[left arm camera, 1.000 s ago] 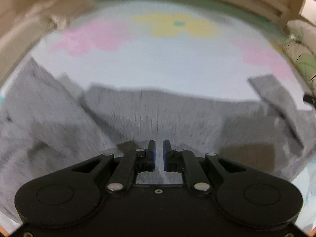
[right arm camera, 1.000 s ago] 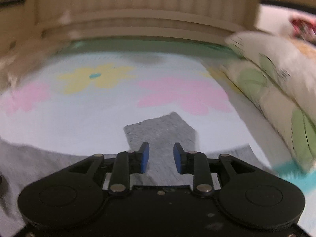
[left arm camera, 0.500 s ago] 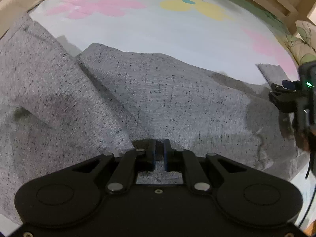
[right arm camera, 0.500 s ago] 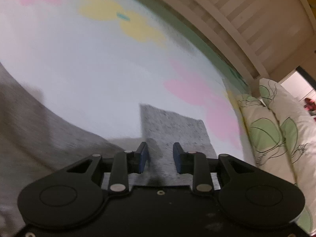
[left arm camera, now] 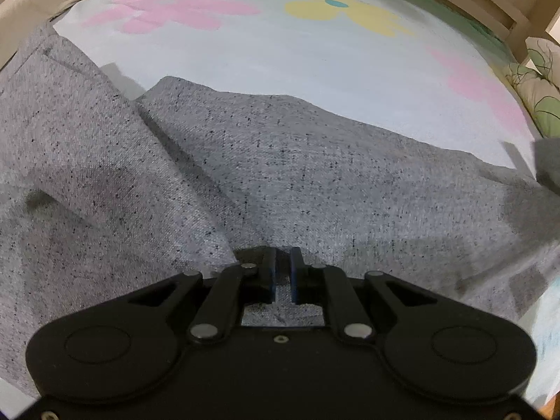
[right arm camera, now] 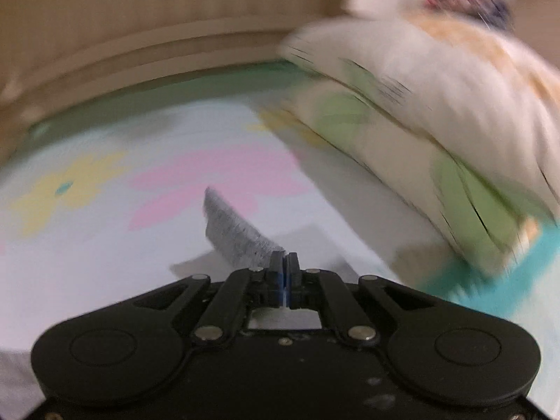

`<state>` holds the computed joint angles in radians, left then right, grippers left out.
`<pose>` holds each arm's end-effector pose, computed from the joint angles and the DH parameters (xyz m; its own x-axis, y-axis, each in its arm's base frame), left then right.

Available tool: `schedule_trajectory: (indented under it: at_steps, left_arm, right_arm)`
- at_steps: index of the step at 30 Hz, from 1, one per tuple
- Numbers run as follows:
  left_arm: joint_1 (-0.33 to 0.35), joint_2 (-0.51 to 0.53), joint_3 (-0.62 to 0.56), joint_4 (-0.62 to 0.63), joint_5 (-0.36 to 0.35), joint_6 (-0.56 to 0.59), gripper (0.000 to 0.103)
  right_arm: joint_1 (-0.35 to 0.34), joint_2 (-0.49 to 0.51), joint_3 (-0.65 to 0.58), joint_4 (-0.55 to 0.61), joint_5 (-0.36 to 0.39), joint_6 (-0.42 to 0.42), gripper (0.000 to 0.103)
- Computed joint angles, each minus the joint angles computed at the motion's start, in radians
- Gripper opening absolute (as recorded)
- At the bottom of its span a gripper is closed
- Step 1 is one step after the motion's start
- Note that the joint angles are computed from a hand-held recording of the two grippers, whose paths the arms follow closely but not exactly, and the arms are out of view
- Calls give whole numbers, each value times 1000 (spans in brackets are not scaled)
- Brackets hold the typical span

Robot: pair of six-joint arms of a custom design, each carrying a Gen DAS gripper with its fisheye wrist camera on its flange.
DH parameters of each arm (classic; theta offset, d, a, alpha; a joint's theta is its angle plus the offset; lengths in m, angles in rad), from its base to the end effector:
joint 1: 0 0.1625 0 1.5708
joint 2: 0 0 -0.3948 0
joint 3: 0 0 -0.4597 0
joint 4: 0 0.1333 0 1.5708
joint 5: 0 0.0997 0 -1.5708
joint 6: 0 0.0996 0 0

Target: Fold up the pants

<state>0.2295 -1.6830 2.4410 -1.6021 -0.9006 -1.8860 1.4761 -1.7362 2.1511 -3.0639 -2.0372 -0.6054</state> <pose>-0.2597 -0.2611 0.1142 -0.7612 -0.4273 -0.4878 -0.0130 0.7621 -0.6473 0.0426 -0.4874 0.4124 -0.7258 0.1259 0.6763 -0.4479 0.6597 -0.6035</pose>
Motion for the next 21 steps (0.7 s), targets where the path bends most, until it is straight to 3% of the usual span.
schedule_trajectory:
  at_steps: [7,11,16,21]
  left_arm:
    - [17,57,-21,-32,11,20,16]
    - [21,65,-24,-39,12,18,16]
    - [19,58,-21,-40,10,19,16]
    - [17,43,-19,-33,5,18,16]
  right_arm:
    - [-146,-87,-13,270,30,182,1]
    - [-172,-86,-28,314,53,225,1]
    - [-182,-120,-15,295,91,214,1]
    - [-170,-129,4,216,9,174,1]
